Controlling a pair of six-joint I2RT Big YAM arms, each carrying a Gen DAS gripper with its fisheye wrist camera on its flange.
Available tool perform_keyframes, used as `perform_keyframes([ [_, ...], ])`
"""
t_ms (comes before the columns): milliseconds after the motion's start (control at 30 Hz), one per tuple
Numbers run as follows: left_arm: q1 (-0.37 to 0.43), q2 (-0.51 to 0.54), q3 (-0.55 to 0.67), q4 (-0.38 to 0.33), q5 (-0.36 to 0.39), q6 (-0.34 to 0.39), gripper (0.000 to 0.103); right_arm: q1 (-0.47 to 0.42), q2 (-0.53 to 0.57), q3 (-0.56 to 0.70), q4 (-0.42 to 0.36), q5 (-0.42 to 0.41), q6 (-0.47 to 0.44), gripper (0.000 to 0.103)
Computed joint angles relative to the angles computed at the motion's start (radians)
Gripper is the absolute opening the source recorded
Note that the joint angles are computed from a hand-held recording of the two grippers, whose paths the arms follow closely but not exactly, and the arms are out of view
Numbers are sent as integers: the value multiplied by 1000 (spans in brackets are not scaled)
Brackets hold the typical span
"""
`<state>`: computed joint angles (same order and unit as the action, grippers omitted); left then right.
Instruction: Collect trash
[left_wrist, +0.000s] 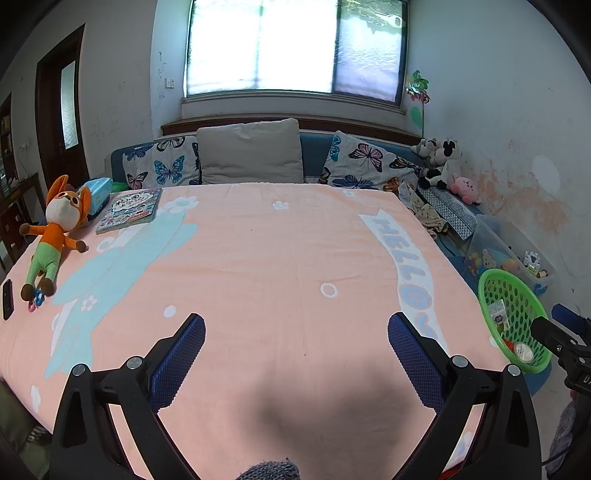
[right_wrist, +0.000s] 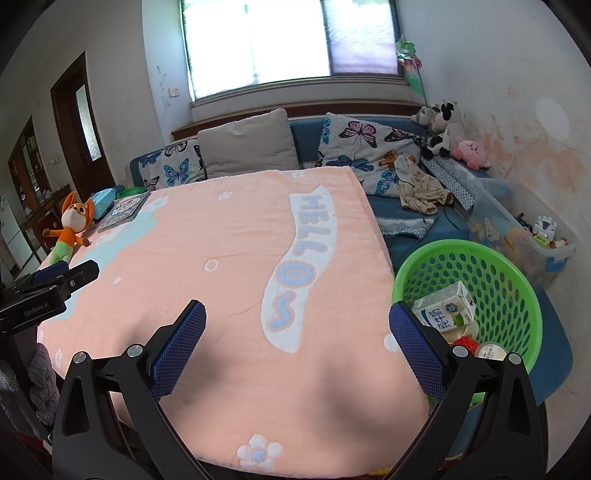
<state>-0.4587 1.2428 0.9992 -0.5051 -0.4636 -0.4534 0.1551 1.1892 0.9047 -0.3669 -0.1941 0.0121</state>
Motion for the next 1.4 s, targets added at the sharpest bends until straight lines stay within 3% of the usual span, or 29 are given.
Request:
perform_keyframes([
  [1400, -70, 37, 7, 5, -20, -6, 96, 6, -6, -19, 10, 0, 10, 99],
])
